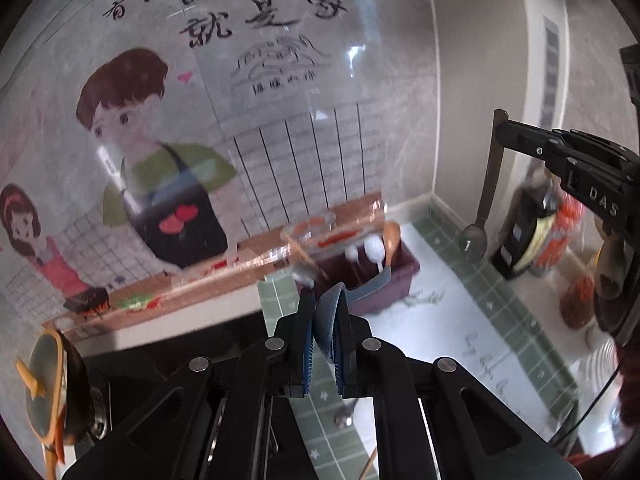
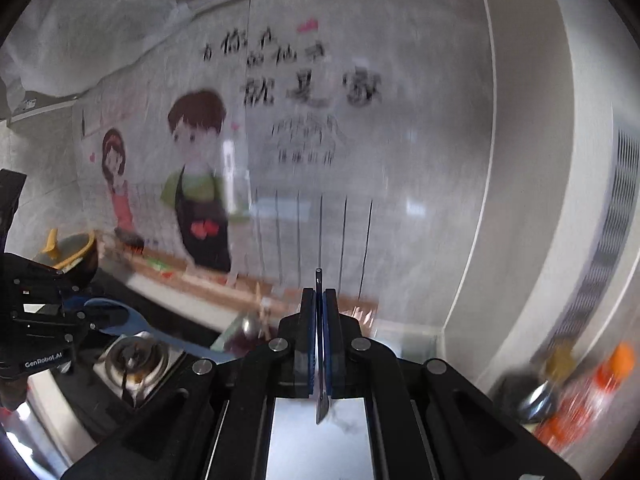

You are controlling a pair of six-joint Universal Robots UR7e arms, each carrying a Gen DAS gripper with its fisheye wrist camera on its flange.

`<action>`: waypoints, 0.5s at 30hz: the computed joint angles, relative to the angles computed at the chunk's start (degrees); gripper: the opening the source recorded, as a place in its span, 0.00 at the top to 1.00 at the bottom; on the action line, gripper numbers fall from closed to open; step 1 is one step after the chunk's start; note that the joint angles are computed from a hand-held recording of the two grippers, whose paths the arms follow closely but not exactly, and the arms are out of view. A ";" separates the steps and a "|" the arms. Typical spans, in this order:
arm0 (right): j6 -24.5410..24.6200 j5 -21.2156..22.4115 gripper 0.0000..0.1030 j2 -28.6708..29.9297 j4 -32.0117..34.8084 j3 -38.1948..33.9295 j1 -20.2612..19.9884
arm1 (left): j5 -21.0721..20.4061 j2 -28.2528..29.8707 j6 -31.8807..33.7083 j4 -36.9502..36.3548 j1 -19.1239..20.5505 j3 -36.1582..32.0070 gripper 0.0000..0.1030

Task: Organize utensils
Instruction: 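Carry both spoons over the caddy and open both tools to drop them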

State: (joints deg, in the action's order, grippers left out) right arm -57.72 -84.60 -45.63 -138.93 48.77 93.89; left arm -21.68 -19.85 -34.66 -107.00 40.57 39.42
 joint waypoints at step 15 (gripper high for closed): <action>3.95 -4.93 0.98 21.44 9.06 -29.58 1.68 | -1.01 8.14 13.65 -9.48 8.23 -12.95 0.92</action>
State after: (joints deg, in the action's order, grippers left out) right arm -53.77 -89.53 -24.19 -129.87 19.19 95.57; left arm -22.69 -11.71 -21.01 -116.48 48.81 26.46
